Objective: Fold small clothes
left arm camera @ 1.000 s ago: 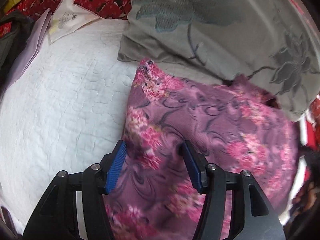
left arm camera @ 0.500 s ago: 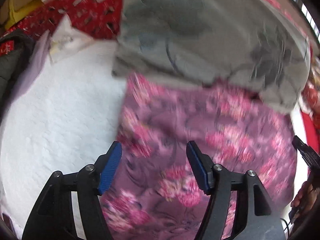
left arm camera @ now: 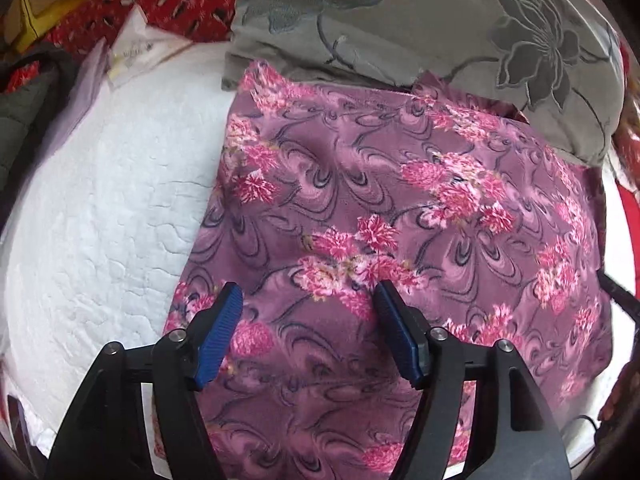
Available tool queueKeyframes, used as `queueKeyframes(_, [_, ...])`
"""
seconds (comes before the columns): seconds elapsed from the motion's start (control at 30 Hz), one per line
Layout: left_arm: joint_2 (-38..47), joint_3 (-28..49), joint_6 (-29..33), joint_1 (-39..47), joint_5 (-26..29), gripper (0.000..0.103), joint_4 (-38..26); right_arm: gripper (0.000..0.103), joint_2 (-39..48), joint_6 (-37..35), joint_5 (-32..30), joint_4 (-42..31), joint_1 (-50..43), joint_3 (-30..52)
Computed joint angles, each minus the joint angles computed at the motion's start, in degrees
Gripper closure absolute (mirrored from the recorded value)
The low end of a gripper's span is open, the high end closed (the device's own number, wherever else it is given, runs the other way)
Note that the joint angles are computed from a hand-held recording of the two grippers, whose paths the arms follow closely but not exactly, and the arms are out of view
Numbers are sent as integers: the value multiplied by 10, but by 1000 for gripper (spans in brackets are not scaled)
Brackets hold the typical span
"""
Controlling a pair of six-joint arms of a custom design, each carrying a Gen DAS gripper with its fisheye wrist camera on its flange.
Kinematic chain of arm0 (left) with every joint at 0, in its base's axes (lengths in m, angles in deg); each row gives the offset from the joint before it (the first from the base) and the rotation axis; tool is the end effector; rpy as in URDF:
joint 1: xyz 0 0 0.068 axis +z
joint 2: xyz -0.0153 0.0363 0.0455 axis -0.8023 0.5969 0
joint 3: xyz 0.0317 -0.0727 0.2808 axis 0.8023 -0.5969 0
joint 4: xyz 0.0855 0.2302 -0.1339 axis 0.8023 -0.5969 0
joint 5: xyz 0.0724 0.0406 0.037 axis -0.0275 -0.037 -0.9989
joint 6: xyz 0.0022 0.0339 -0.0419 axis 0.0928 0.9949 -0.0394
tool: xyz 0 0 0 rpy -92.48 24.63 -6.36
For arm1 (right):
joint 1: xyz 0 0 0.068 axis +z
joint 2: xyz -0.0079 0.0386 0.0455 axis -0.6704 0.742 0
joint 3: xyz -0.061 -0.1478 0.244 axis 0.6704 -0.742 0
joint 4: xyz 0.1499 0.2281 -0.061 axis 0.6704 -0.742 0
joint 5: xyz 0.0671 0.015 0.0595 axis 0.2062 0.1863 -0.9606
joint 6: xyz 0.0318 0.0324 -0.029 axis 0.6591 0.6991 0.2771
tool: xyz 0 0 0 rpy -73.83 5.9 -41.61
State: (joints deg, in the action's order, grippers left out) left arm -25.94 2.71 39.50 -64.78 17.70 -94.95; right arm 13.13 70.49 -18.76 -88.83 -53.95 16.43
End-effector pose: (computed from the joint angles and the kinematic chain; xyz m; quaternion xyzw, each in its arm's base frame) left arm 0.1700 -0.0258 0.2429 -0.1555 0.9640 0.0497 0.2098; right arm 0.2375 -0.0355 0.2383 -0.0380 0.9638 0.1570 0.2124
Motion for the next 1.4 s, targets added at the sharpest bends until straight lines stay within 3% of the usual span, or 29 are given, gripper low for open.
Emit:
queueKeyframes(0.07, [-7,17,-16,-16,1,35,-32,70,-35,-4,15,20,6,-22])
queueKeyframes(0.3, [-71,25,-90,-87,-13,35,-118,69,-111,-33,40,-23,14,-26])
queueKeyframes(0.37, [-80,15,-97,-96,-14,35,-124,69,-137,-46,43,-37,9,-31])
queueKeyframes(0.43, [-75,-8,-63,-64,-2,35,-105,69,-147,-55,57,-41,9,-32])
queueKeyframes(0.57, [-63,-31,-123,-151,-59,35,-119,68,-140,-77,137,-24,29,-72])
queueKeyframes(0.83, [-62,-20,-204,-221,-65,35,-159,67,-193,-125,11,-86,-76,-58])
queueKeyframes(0.93, [-62,-20,-208,-228,-67,35,-161,67,-199,-135,52,-78,-52,-85])
queueKeyframes(1.0, [-68,-23,-179,-205,-61,35,-153,65,-191,-125,100,-59,-21,-110])
queueKeyframes(1.4, [-86,-28,-147,-180,-46,35,-142,65,-216,-77,47,-81,-14,-73])
